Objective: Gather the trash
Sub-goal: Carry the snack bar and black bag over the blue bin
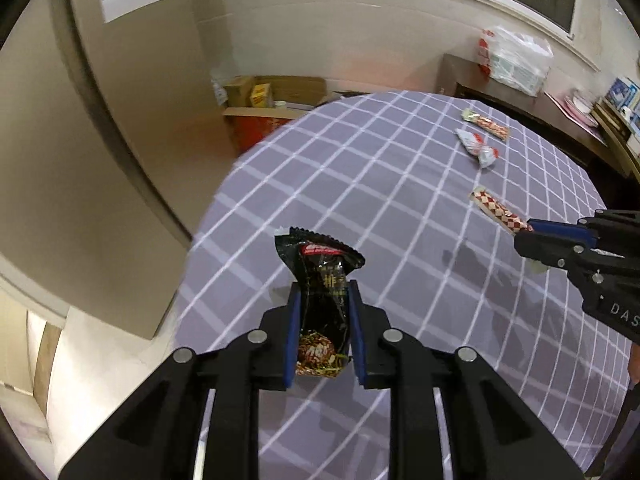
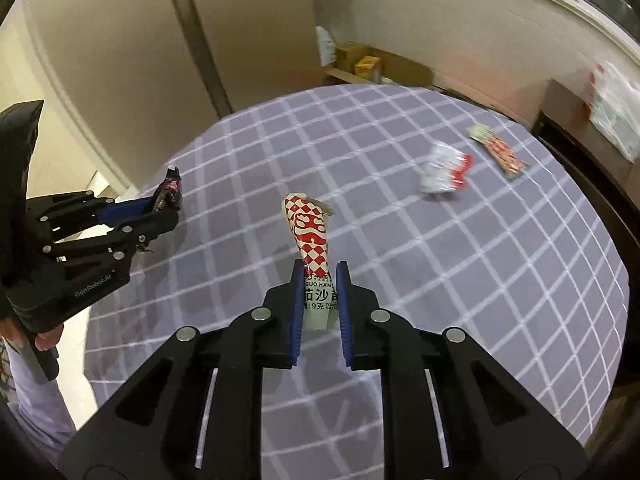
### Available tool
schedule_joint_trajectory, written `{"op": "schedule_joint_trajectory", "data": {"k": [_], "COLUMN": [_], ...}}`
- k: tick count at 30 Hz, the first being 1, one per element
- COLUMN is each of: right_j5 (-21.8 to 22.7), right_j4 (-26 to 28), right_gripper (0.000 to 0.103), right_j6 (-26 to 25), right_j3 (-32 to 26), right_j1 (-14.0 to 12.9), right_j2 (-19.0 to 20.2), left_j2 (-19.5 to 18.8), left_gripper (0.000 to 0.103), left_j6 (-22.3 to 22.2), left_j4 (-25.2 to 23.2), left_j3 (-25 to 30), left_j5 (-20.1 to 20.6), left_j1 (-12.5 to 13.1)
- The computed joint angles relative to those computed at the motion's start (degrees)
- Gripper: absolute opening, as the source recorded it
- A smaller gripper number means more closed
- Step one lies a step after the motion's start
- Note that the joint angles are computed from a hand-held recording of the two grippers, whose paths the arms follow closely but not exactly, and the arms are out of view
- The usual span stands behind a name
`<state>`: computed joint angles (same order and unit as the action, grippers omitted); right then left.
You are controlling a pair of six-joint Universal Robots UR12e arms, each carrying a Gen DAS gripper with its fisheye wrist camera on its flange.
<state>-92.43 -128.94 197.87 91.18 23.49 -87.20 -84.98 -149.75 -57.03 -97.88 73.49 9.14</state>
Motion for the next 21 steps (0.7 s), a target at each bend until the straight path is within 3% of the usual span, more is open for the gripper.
{"op": "schedule_joint_trajectory", "data": {"k": [21], "right_j5": [4.63], "right_j4": [2.6], "right_gripper": [0.016], "right_j6": [-6.4], "right_j3": [-13.95], "right_j1": [9.27], "right_j2": [11.33], "left_j2": [4.11], "left_gripper": [0.021], "left_j6": [-2.16], "left_j4": [1.15], "left_j3": [-3.71], "left_j5": [1.31], "left_j1": [12.91]}}
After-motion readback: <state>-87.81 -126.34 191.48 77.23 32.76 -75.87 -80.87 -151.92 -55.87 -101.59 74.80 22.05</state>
